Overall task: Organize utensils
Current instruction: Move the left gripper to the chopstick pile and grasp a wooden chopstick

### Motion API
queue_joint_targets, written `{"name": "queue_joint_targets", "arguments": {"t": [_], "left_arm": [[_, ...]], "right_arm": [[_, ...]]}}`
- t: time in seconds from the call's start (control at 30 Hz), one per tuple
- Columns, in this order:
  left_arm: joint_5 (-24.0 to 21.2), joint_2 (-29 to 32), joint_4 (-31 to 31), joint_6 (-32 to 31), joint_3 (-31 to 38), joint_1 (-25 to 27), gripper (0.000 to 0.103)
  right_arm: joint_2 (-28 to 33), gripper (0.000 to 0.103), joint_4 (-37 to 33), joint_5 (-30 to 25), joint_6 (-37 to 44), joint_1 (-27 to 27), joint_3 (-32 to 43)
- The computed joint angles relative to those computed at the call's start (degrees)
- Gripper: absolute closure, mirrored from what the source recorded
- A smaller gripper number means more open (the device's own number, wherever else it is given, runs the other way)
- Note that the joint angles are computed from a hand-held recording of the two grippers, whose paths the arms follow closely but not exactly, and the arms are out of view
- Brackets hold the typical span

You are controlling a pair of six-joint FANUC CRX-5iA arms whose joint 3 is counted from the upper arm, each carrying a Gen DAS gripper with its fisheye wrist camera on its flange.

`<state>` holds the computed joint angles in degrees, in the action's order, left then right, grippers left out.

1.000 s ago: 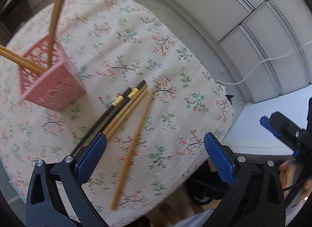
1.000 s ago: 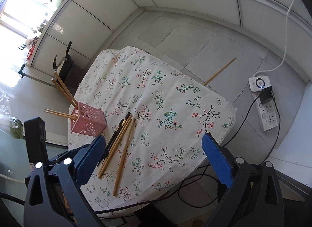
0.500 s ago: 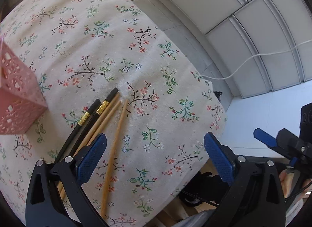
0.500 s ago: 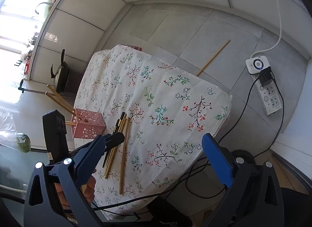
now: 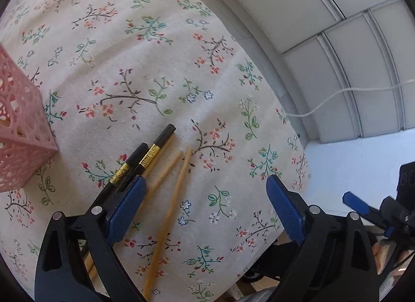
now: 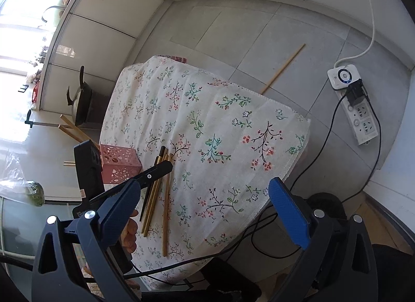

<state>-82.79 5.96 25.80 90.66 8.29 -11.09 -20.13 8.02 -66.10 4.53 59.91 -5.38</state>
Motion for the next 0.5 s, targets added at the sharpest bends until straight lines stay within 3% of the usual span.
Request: {"name": "queue_joint_targets", "arguments": {"t": [0.13, 0.17, 0.27, 0.37, 0.5], "left_arm": [[-2.40, 0.45, -2.13, 1.67, 1.34, -0.22, 0.025], [-3.43, 0.83, -4.46, 2.84, 2.48, -0.82, 0.036], [-2.74, -0.10, -4.09, 3.84, 1.49, -0.04, 0.051], [-1.87, -1.02, -1.68, 5.12, -0.74, 1.89, 0.056], [-2.85, -0.82, -6.48, 6.36, 1.72, 0.76, 0.071]], "right_arm": [[0.11, 0.007, -0.61, -0.02, 0.42, -0.46, 0.13], [0.12, 0.007, -0.63, -0.03, 0.38, -0.50, 0.15], [-0.14, 0.007, -0.12, 0.08, -0.11, -0.34, -0.16], [-0.16, 0.007, -0.17, 0.11, -0.02, -0.31, -0.13], [-0.25, 0.007, -0.19, 0.17, 0.01, -0.30, -0.25]]}}
